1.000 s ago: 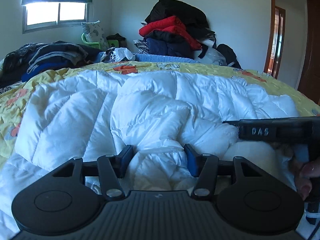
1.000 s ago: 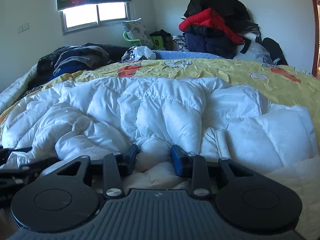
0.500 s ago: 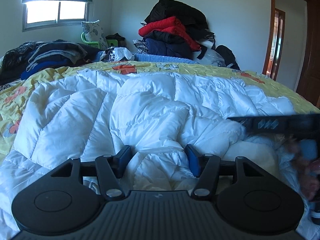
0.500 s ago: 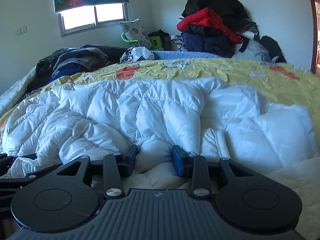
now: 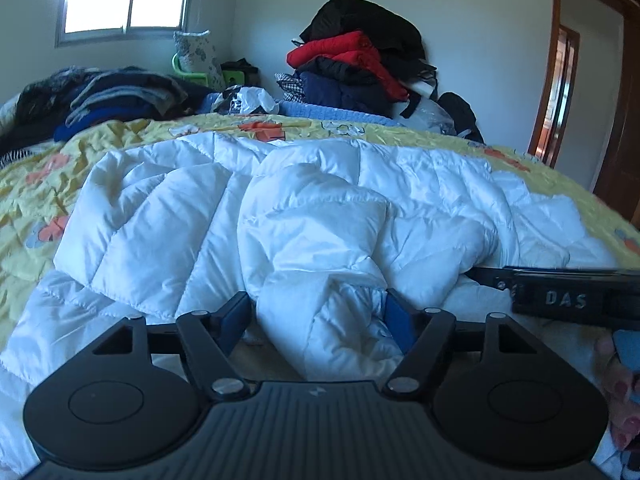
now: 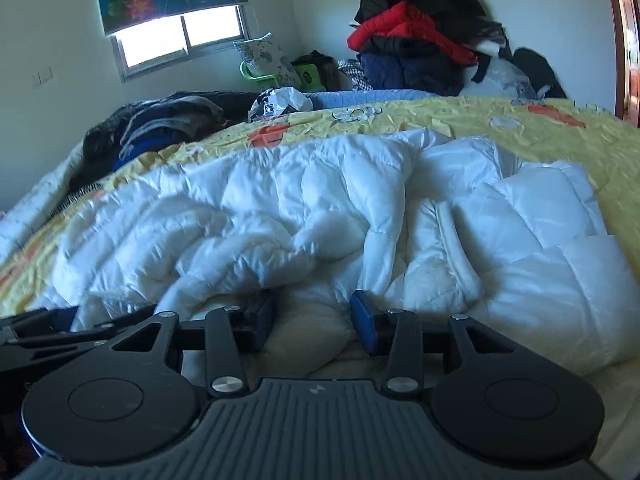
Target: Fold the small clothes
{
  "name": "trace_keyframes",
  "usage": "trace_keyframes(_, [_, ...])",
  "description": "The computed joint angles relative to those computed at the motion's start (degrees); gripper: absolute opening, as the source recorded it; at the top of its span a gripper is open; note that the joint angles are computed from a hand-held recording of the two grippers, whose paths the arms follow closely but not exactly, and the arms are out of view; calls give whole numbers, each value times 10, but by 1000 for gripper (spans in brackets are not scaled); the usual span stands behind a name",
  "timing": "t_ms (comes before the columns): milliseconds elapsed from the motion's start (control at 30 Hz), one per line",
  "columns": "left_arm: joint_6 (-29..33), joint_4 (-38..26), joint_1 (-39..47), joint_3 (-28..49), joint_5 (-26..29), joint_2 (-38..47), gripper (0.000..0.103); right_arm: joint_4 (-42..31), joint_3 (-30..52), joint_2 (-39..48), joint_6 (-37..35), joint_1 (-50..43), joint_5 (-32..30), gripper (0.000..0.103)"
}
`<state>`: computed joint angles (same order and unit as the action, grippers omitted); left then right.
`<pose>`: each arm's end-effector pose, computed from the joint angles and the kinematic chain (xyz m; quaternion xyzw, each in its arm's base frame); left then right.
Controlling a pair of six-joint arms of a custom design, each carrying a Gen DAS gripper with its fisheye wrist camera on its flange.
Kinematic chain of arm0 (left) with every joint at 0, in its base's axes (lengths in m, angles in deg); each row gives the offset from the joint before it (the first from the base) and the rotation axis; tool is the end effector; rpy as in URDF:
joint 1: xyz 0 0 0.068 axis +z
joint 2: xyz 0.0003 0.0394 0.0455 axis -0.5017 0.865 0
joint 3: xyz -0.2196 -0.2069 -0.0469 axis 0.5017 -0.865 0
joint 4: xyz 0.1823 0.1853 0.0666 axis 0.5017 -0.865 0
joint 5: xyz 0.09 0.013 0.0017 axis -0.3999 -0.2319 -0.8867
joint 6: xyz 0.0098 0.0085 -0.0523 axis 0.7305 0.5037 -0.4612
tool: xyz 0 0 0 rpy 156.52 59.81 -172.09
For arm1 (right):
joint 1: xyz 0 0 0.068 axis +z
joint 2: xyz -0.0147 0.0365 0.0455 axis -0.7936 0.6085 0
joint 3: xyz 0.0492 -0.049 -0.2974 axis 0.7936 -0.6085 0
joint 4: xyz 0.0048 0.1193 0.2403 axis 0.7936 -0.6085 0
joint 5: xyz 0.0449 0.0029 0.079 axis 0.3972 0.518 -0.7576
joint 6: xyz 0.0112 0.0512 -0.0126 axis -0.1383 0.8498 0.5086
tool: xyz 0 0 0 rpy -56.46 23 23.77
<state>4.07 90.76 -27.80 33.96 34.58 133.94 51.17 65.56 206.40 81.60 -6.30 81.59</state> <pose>0.2966 -0.0061 0.0366 0.2132 0.8439 -0.1680 0.4629 0.2265 0.2014 0.0525 0.1336 0.8711 0.0027 0.4726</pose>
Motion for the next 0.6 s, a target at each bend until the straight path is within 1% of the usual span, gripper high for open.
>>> trace_keyframes(67, [2, 6, 1, -6, 2, -2, 72, -9, 7, 6, -5, 4, 10, 49])
trace_keyframes(100, [3, -5, 5, -6, 8, -8, 72, -17, 9, 4, 1, 6, 12, 49])
trace_keyframes(167, [7, -52, 21, -5, 28, -37, 72, -26, 2, -15, 15, 14, 17, 49])
trace_keyframes(200, [5, -75, 34, -5, 46, -54, 72, -20, -9, -29, 17, 17, 17, 51])
trace_keyframes(267, [2, -130, 67, -1, 89, -87, 73, -13, -37, -68, 44, 40, 36, 55])
trace_keyframes(333, [6, -183, 103, 3, 134, -116, 74, -23, -63, -111, 74, 64, 54, 62])
trace_keyframes(400, [17, -223, 144, 3, 176, -141, 75, -52, -83, -158, 97, 94, 70, 65])
trace_keyframes(467, [33, -254, 188, 2, 213, -164, 76, -105, -92, -196, 133, 136, 104, 66])
trace_keyframes(533, [60, -288, 233, 3, 250, -183, 76, -154, -101, -228, 176, 177, 134, 68])
trace_keyframes(600, [92, -332, 281, 10, 282, -201, 78, -230, -98, -251, 245, 225, 168, 69])
